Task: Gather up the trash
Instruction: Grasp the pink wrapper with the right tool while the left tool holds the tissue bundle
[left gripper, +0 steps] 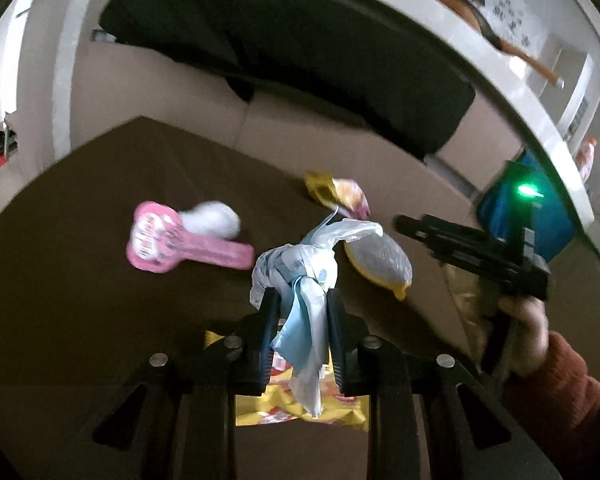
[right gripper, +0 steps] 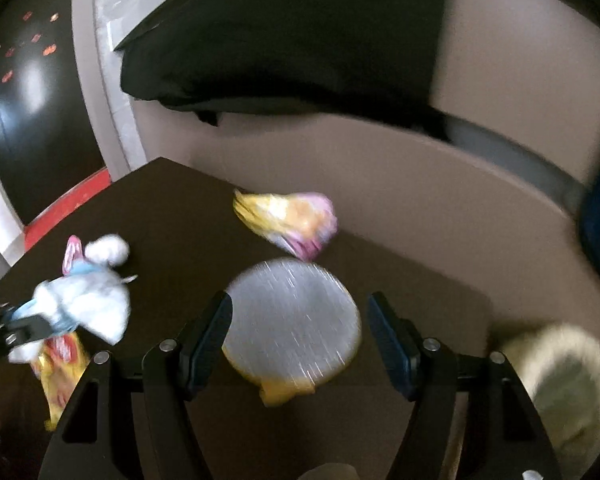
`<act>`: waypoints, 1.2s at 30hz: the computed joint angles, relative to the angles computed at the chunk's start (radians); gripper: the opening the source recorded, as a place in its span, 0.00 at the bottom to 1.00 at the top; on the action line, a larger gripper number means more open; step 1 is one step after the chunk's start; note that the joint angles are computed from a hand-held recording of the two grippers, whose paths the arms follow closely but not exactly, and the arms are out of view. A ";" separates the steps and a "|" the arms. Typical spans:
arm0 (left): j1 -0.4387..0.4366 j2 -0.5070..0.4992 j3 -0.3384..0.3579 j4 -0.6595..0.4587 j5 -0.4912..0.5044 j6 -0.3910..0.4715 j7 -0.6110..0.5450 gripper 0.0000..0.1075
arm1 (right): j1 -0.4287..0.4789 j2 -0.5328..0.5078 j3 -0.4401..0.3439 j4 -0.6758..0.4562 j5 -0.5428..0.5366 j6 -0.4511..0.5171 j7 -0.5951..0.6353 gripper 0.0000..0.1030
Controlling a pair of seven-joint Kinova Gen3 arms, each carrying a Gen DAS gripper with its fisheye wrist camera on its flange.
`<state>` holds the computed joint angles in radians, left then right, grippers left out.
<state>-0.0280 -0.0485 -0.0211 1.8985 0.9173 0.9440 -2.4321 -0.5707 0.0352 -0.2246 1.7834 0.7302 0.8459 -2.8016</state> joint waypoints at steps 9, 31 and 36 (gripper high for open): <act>-0.081 0.030 -0.046 -0.022 0.018 0.037 -0.036 0.23 | -0.096 0.292 0.104 -0.289 0.075 0.133 0.164 0.53; -0.112 -0.095 -0.079 0.071 0.063 0.099 0.030 0.23 | -0.139 -0.112 -0.056 -0.022 0.022 0.211 0.051 0.14; -0.066 -0.138 -0.077 0.078 0.022 0.036 0.042 0.23 | -0.067 -0.143 -0.082 0.014 -0.035 0.133 -0.001 0.62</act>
<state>-0.0941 -0.1866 -0.0985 1.9768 0.9396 0.9803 -2.3902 -0.6379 -0.1080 -0.3063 1.7978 0.6953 0.9790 -2.8030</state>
